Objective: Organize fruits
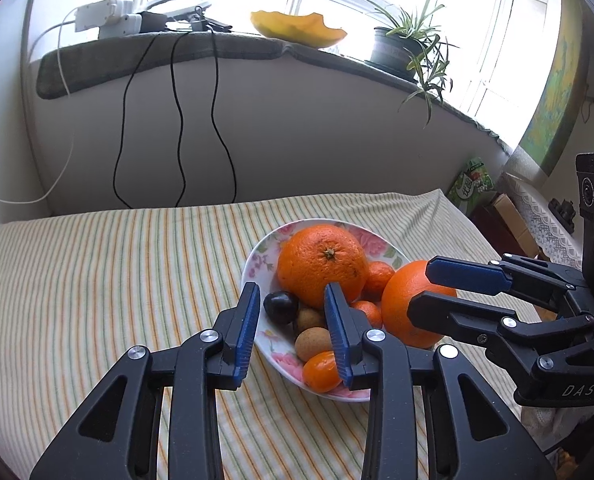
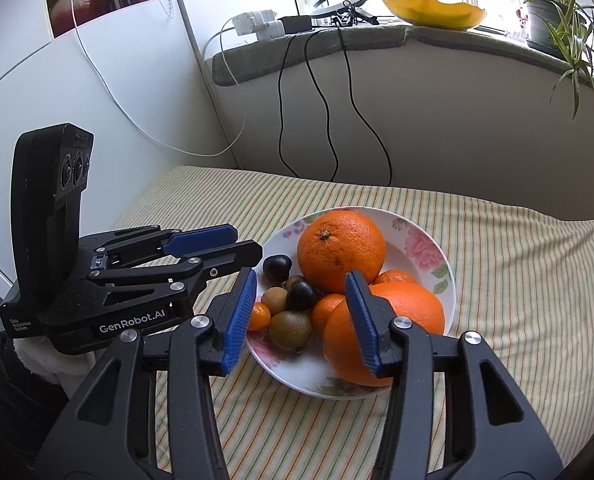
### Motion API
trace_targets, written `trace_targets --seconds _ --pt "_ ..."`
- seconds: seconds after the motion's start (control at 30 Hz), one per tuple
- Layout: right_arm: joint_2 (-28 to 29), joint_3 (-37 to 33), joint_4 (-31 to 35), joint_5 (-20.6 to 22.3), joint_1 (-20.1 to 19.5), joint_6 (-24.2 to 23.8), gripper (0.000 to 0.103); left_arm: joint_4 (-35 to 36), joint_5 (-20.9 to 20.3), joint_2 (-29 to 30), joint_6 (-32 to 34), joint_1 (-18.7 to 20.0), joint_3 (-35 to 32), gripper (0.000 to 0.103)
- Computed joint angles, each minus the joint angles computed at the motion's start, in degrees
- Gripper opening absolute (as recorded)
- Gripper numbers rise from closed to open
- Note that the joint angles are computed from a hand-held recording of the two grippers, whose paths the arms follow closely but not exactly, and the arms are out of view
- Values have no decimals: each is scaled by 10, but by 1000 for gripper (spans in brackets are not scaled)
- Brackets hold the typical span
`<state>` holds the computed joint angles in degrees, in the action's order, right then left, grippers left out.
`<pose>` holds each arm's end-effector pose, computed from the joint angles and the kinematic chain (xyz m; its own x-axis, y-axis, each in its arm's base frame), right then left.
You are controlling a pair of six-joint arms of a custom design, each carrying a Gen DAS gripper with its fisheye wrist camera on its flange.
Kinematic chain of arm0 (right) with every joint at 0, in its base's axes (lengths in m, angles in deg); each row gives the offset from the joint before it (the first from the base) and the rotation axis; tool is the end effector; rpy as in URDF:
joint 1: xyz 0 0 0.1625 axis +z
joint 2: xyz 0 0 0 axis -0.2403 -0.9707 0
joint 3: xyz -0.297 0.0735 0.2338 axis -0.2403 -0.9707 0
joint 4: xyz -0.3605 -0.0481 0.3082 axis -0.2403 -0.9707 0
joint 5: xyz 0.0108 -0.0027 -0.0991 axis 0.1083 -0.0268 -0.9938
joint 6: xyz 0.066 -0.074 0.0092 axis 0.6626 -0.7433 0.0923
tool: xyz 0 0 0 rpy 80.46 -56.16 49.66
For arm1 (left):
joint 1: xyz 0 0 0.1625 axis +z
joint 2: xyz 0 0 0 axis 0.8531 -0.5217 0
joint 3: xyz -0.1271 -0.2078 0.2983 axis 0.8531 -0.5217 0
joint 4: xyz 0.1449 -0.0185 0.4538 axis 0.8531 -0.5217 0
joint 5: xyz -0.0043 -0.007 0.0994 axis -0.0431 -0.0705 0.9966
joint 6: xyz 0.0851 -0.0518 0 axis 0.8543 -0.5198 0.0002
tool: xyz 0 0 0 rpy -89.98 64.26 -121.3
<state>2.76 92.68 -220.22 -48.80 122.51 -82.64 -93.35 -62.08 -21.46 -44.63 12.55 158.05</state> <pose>0.3340 -0.6527 -0.0222 -0.6905 -0.5831 0.4280 -0.7175 0.6273 -0.3028 -0.0258 -0.6315 0.2421 -0.8436 0.1691 -0.5096 0.4733 0.6823 -0.5571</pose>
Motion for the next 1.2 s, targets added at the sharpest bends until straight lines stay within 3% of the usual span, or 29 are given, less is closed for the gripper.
trace_targets --seconds 0.1,0.23,0.3,0.43,0.6,0.7,0.8,1.2 --pt "-5 7 -8 0 1 -2 49 -5 4 -7 1 -5 8 36" --pt "-14 22 -27 -4 3 -8 58 -15 10 -16 2 -11 19 43" --pt "-19 29 -35 -4 3 -10 59 -18 14 -20 -1 -14 25 56" --pt "-27 44 -61 -6 3 -9 85 -26 24 -32 -7 -21 40 64" --pt "-35 62 -105 -25 6 -22 85 -34 48 -47 -17 -34 60 74" --pt "-39 74 -132 -36 8 -32 93 -46 68 -55 -19 -45 74 75" --pt "-44 86 -161 -42 8 -39 95 -58 81 -64 -25 -54 88 80" --pt "-48 100 -196 -65 8 -36 95 -91 113 -78 -25 -74 113 81"
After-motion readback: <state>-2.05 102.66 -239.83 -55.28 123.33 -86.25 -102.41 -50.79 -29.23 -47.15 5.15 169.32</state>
